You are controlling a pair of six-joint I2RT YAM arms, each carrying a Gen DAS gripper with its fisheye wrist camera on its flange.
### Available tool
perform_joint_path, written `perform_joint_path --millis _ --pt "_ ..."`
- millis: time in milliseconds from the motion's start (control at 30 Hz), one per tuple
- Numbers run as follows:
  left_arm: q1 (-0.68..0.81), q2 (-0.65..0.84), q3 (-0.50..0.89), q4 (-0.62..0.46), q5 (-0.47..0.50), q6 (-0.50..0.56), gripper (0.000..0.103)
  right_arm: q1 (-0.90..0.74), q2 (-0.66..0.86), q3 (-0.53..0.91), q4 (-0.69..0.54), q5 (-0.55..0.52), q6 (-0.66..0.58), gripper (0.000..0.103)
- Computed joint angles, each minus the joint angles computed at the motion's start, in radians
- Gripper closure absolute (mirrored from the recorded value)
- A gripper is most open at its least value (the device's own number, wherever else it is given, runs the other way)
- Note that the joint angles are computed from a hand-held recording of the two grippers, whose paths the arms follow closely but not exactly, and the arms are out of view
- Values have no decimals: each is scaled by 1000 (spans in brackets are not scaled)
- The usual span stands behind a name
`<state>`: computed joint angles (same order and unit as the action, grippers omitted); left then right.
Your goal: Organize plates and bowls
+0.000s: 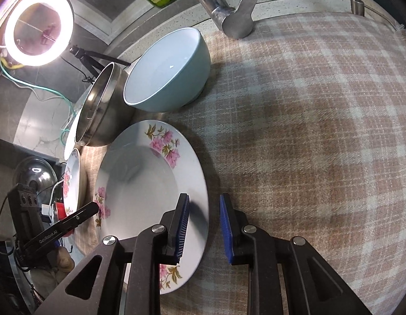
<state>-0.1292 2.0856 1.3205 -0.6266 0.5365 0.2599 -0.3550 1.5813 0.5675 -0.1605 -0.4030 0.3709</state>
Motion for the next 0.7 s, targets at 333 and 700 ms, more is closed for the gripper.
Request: perform_joint_path --millis 333,700 --pt "-3 29 36 -42 31 8 87 18 43 27 11 -24 15 86" --pt "1 37 48 -53 40 14 87 -13 58 30 6 -64 -8 86"
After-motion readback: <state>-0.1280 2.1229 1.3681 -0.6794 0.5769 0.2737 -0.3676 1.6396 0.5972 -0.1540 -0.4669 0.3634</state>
